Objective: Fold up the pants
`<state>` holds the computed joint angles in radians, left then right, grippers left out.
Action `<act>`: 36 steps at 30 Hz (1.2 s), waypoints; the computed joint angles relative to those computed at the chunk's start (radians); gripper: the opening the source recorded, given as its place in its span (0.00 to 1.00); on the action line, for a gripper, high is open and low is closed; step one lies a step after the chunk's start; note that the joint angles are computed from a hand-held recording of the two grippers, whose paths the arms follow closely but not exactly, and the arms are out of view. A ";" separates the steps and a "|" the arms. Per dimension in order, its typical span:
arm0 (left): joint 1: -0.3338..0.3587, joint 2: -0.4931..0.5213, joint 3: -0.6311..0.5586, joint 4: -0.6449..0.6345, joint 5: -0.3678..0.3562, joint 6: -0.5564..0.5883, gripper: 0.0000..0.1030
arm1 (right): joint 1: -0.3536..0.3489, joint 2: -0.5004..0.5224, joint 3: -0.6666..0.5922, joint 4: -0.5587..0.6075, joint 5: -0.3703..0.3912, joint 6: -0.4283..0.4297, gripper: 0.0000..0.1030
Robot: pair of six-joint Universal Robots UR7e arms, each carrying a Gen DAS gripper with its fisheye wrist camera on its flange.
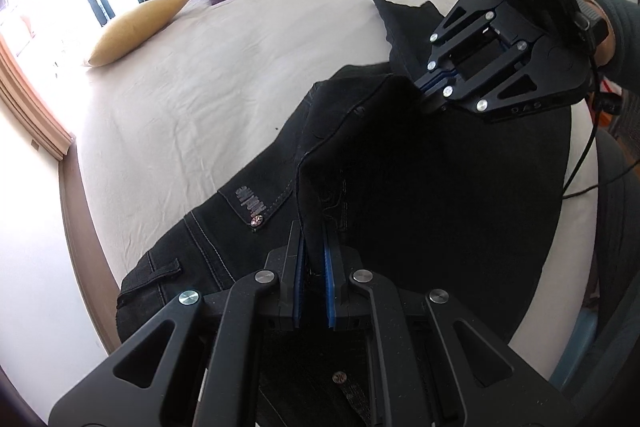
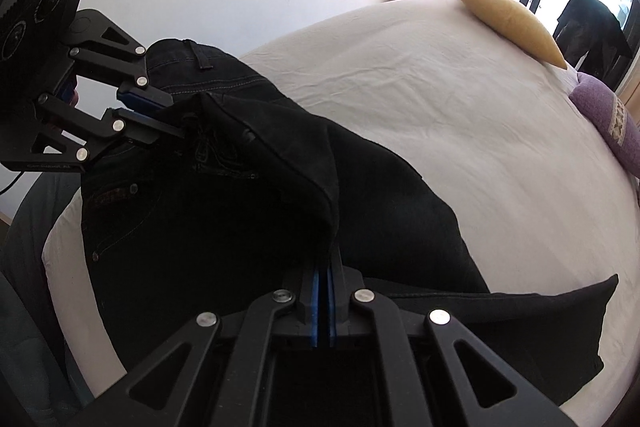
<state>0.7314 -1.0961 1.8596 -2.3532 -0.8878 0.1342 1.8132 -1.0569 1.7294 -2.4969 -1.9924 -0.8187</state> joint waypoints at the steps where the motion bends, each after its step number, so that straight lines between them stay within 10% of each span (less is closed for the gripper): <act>1: -0.008 -0.012 0.026 0.002 0.001 -0.008 0.07 | 0.002 -0.018 0.032 -0.021 -0.009 -0.005 0.03; 14: -0.123 -0.120 0.256 0.049 -0.031 -0.059 0.07 | 0.072 -0.137 0.365 -0.286 -0.206 -0.087 0.03; 36: -0.164 -0.168 0.358 0.037 -0.076 -0.008 0.07 | 0.105 -0.132 0.493 -0.433 -0.301 -0.095 0.04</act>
